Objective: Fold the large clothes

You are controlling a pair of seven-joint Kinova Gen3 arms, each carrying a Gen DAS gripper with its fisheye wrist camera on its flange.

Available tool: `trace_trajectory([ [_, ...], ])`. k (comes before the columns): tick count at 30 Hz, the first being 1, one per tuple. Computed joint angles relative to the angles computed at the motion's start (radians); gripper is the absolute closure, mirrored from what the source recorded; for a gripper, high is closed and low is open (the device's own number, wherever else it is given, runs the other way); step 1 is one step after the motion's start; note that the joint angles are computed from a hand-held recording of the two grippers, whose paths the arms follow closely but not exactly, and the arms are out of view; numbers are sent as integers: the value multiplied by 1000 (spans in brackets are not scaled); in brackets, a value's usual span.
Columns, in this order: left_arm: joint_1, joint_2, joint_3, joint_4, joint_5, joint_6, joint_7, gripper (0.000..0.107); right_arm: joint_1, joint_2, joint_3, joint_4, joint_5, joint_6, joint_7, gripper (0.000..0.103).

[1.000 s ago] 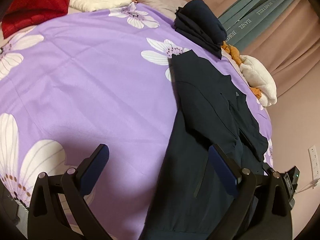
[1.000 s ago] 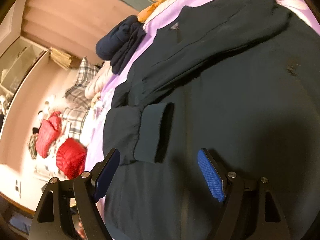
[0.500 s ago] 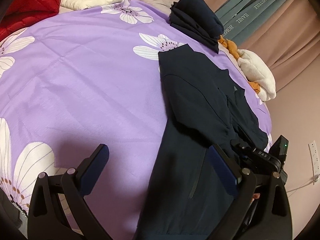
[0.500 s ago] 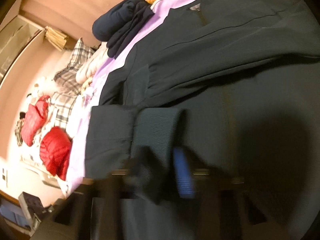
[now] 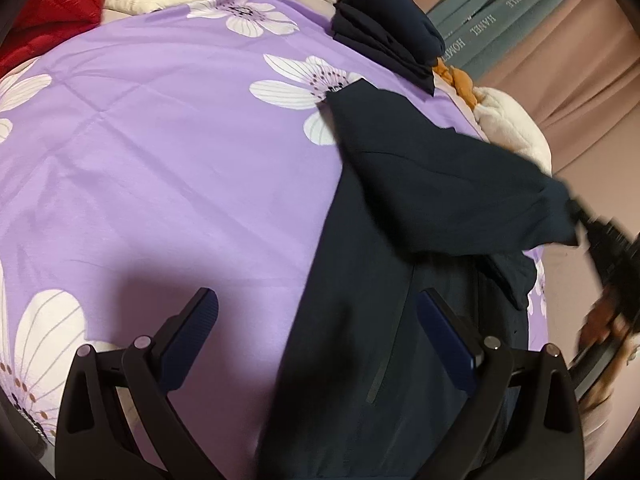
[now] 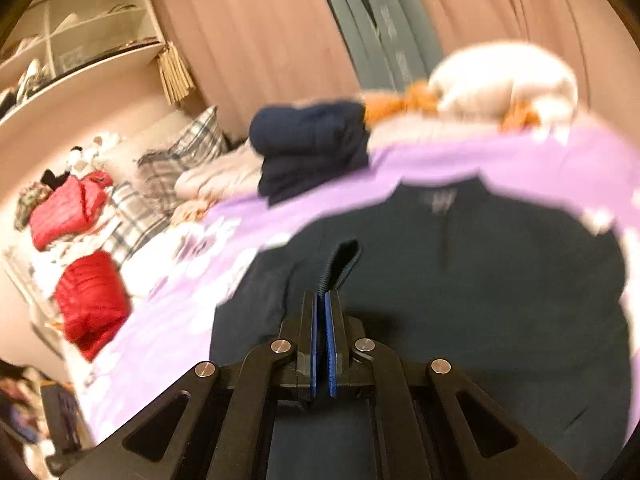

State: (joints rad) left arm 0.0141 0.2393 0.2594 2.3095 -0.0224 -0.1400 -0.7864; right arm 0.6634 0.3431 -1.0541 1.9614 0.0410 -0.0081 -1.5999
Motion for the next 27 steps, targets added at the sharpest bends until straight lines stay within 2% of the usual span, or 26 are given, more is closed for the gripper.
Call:
trace_trajectory([
  [5, 9, 24, 15, -31, -2, 15, -8, 8, 12, -76, 51, -49, 26, -7, -16, 99],
  [8, 11, 39, 30, -47, -4, 17, -18, 8, -73, -88, 180, -79, 3, 32, -18, 99],
  [12, 32, 56, 29, -73, 6, 38, -40, 8, -183, -24, 352, -116, -56, 113, -28, 99],
  [14, 30, 64, 38, -87, 11, 51, -51, 8, -217, 20, 411, -131, -101, 140, -13, 100],
  [16, 59, 68, 16, -99, 27, 68, -69, 8, -211, 83, 428, -152, -126, 167, -25, 100],
  [18, 88, 71, -7, -112, 45, 85, -89, 8, -149, 143, 381, -165, -145, 178, -32, 93],
  [20, 99, 73, -13, -119, 60, 94, -106, 8, -56, 180, 298, -152, -212, 168, 14, 52],
  [21, 108, 76, -20, -123, 67, 99, -115, 8, -10, 192, 254, -133, -253, 151, 41, 49],
  [24, 102, 85, -6, -135, 87, 101, -133, 8, 126, 223, 115, -96, -362, 160, 147, 49],
  [27, 87, 96, 23, -145, 96, 93, -144, 8, 238, 291, -20, -78, -400, 199, 226, 49],
])
